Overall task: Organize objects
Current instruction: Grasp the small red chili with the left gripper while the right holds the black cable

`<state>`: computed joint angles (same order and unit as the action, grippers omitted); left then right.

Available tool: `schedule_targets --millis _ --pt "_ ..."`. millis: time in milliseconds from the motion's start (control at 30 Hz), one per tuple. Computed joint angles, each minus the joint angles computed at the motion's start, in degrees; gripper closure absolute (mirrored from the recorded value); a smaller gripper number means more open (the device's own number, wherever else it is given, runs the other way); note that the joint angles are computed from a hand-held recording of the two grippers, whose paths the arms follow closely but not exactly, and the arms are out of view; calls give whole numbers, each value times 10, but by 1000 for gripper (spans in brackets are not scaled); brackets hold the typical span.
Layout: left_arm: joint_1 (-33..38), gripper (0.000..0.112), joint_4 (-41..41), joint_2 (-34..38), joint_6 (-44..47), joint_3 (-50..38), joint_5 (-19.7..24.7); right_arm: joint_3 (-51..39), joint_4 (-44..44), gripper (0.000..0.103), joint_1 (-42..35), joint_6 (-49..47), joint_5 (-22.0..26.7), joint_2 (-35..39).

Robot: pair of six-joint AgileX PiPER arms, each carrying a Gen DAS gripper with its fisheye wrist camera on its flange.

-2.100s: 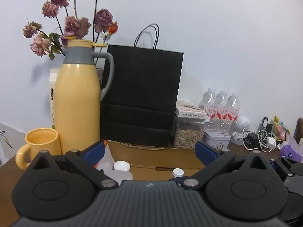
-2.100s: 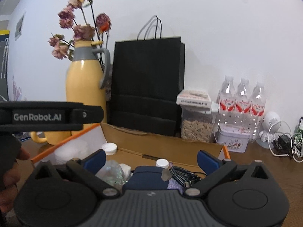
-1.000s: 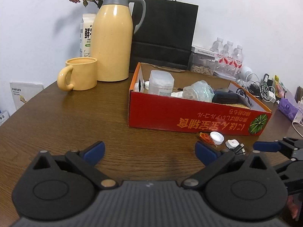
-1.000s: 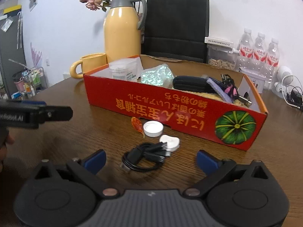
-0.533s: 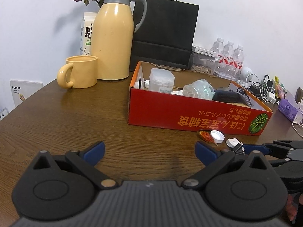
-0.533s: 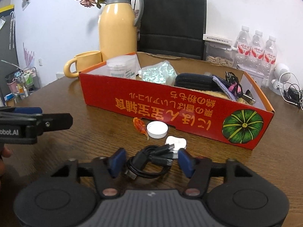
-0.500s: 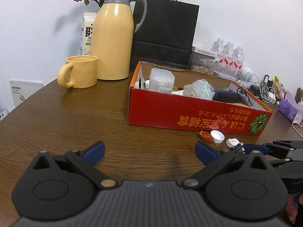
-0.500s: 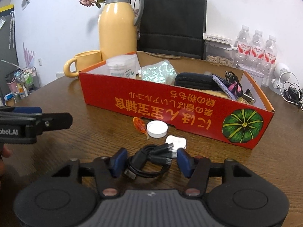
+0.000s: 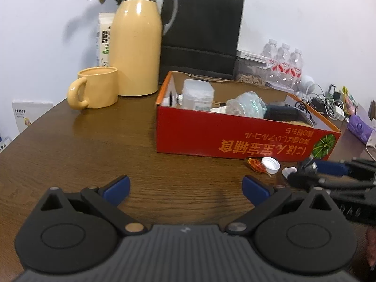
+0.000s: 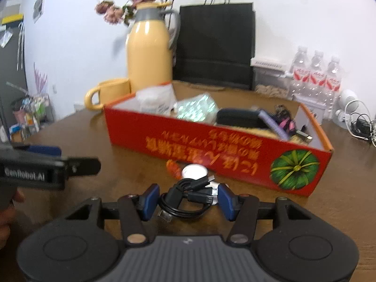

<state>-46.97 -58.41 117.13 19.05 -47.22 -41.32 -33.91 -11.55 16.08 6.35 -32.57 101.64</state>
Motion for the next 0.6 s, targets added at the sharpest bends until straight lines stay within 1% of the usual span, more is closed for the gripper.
schedule_targets --millis 167,267,400,433,500,567,600 --pt "-4 9 -30 33 120 -76 33 7 -2 50 -40 -1 -32 -2" --pt "-4 9 -56 62 190 -133 64 4 -19 50 -69 17 -36 0" --pt "-8 9 -74 95 244 -187 73 -3 -39 50 -99 31 -37 6" --pt "-5 10 -75 103 256 -200 82 -6 -44 50 -104 34 -36 8" --pt "-1 15 -83 113 275 -221 96 -7 -51 50 -112 38 -37 11" --pt "5 27 -101 123 305 -241 116 -7 -57 50 -116 42 -40 12" --pt "8 30 -106 125 313 -248 124 -7 -59 50 -117 43 -40 13"
